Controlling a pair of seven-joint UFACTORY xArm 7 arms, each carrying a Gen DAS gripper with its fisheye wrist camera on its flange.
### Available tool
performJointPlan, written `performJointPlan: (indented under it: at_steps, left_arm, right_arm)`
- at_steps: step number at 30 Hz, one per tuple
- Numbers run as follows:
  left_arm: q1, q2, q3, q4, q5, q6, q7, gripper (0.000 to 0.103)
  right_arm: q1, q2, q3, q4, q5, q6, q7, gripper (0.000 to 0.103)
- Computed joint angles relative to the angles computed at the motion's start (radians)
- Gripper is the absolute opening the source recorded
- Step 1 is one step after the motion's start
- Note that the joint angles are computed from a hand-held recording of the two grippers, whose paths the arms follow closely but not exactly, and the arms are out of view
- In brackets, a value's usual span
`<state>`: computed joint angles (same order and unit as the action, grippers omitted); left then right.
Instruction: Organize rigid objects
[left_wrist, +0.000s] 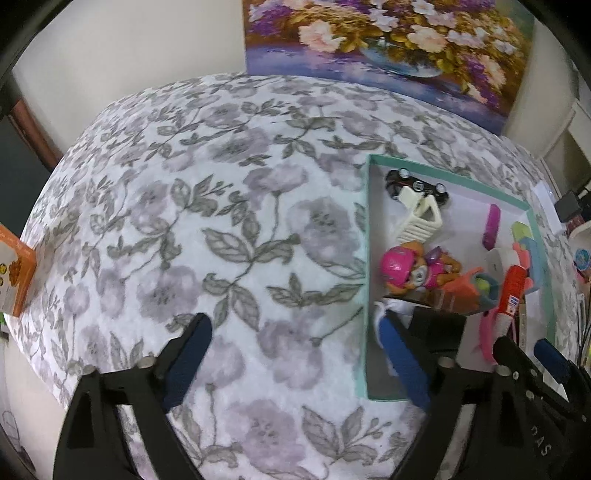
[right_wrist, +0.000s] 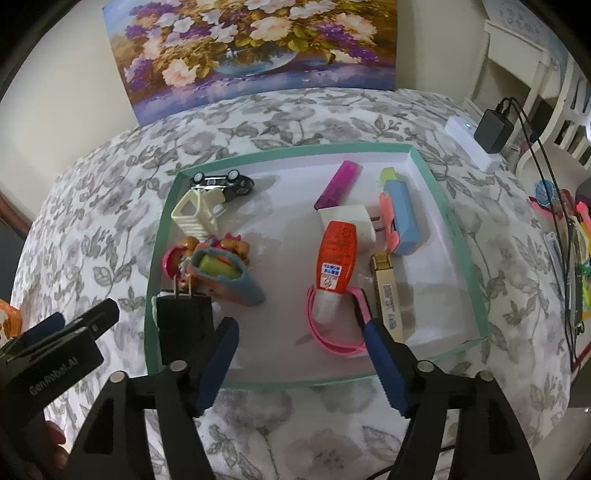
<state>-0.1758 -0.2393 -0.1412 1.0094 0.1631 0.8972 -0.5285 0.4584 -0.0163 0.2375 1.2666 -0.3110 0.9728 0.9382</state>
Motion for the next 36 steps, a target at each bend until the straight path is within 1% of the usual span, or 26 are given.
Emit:
performJointPlan:
  at_steps: [2, 4, 9, 15, 24, 33, 36]
  left_arm:
    - [0.005, -0.008, 0.002, -0.008, 0.007, 0.004, -0.005, 0.096]
    - [0.008, -0.015, 0.003, -0.014, 0.011, 0.007, -0.006, 0.096]
    - [0.015, -0.029, 0.002, -0.027, 0.025, 0.014, -0.004, 0.096]
    - [0.023, -0.045, -0.001, -0.039, 0.042, 0.023, -0.001, 0.096]
    - [0.019, -0.063, -0.005, -0.037, 0.045, 0.054, 0.034, 0.096]
    - [0.024, -0.073, -0.017, -0.036, 0.076, 0.074, 0.023, 0.096]
    - [0.023, -0.073, -0.013, -0.037, 0.070, 0.071, 0.027, 0.096]
  right_arm:
    - [0.003, 0.002, 0.002, 0.001, -0.002, 0.004, 0.004, 0.080]
    - [0.006, 0.003, 0.004, 0.001, -0.004, 0.006, 0.011, 0.085]
    - [0.011, -0.003, 0.006, -0.008, -0.014, 0.002, 0.030, 0.103]
    - [0.009, -0.013, 0.008, -0.019, -0.023, 0.000, 0.052, 0.103]
    - [0.008, -0.023, 0.014, -0.027, -0.030, 0.000, 0.065, 0.103]
    - [0.009, -0.027, 0.018, -0.025, -0.042, 0.004, 0.067, 0.103]
    - [0.009, -0.026, 0.018, -0.020, -0.046, 0.007, 0.067, 0.103]
